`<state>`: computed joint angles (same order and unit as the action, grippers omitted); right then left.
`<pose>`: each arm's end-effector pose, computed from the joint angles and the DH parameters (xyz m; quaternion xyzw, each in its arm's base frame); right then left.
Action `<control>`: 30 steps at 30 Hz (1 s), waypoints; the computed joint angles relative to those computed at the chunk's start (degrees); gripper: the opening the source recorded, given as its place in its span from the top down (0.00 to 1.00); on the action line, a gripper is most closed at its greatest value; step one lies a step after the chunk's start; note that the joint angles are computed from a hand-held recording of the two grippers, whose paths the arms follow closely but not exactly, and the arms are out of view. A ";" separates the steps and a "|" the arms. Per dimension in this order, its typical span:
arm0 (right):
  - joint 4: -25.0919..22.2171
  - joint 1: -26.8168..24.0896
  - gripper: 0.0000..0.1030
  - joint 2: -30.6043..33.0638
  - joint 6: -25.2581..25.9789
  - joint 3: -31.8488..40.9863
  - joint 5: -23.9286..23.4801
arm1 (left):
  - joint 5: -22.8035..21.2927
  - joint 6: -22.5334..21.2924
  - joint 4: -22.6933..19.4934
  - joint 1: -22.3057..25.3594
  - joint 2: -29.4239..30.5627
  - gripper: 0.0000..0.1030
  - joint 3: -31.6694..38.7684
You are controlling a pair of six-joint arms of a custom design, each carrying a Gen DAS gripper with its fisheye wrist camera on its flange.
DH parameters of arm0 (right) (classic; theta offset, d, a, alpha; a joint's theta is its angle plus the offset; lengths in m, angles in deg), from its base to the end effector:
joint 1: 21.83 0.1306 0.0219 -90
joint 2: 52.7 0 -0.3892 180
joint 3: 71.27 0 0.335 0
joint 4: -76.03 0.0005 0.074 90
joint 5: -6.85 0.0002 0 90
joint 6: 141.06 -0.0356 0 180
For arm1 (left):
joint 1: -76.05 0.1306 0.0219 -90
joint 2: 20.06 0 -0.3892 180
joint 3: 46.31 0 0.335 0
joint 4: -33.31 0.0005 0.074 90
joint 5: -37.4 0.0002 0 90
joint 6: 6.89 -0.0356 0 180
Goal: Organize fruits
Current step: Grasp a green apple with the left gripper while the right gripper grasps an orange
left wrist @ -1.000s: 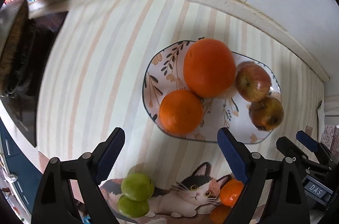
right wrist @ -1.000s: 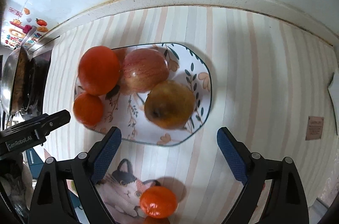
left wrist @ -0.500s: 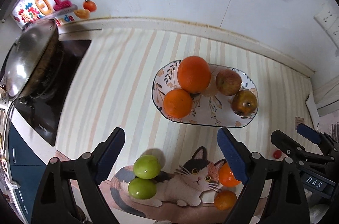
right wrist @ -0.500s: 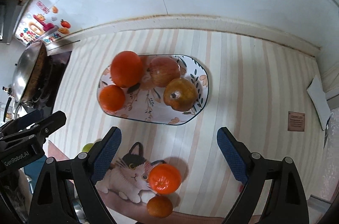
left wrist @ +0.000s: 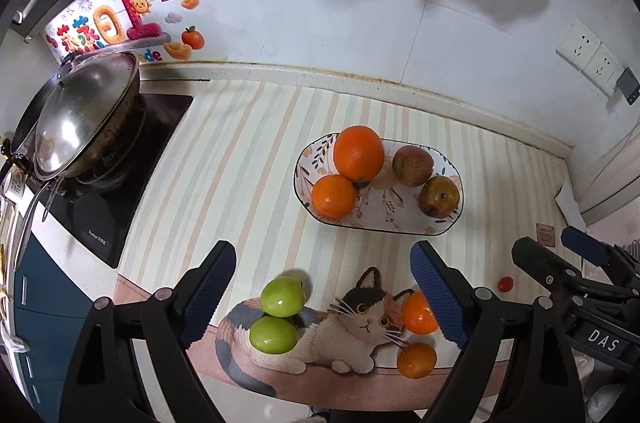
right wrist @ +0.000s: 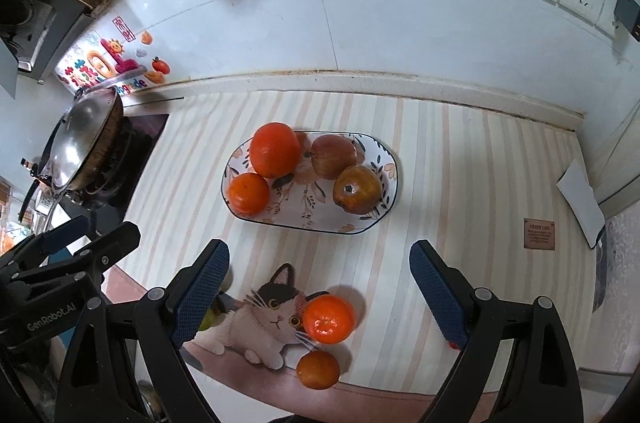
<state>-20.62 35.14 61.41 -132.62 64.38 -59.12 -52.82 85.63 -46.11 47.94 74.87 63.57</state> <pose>0.2958 0.4275 0.5059 0.2329 0.9419 0.0454 0.2379 0.3756 -0.2011 0.5058 0.2156 0.9512 -0.0566 0.2136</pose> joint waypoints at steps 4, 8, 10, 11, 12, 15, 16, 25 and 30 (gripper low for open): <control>1.04 0.81 0.09 -0.78 -1.04 -0.75 -0.12 | -0.28 0.70 0.36 -0.10 -0.97 0.13 -0.88; 4.61 1.00 0.09 -2.14 -2.01 -5.34 -2.57 | -1.06 0.69 0.47 0.40 -1.61 0.13 -2.76; 7.92 0.81 0.09 -2.93 -2.20 -9.61 -5.51 | -1.39 0.62 0.34 1.20 -1.92 0.13 -4.50; 9.54 0.70 0.09 -3.33 -2.36 -11.57 -6.65 | -1.78 0.45 0.35 1.70 -2.12 0.13 -5.72; 12.36 0.43 0.09 -3.94 -2.69 -14.89 -8.70 | -2.21 0.26 0.36 2.12 -2.30 0.13 -6.76; 18.72 -0.24 0.09 -4.98 -3.69 -21.88 -13.33 | -3.71 0.10 0.53 3.87 -2.78 0.13 -11.15; 20.92 -0.45 0.09 -5.14 -4.17 -24.32 -15.07 | -3.82 0.19 0.37 4.65 -2.66 0.13 -12.64; 34.04 -2.56 0.09 -3.87 -5.54 -36.16 -24.96 | -1.56 -0.04 -1.28 8.21 3.75 0.13 -20.22; 35.87 -3.59 0.09 -1.77 -4.70 -36.86 -27.20 | -0.33 0.58 -1.01 8.27 7.33 0.13 -22.49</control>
<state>15.25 31.55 59.63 -137.32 27.52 -86.32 -53.14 86.21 -47.12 56.21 82.20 41.08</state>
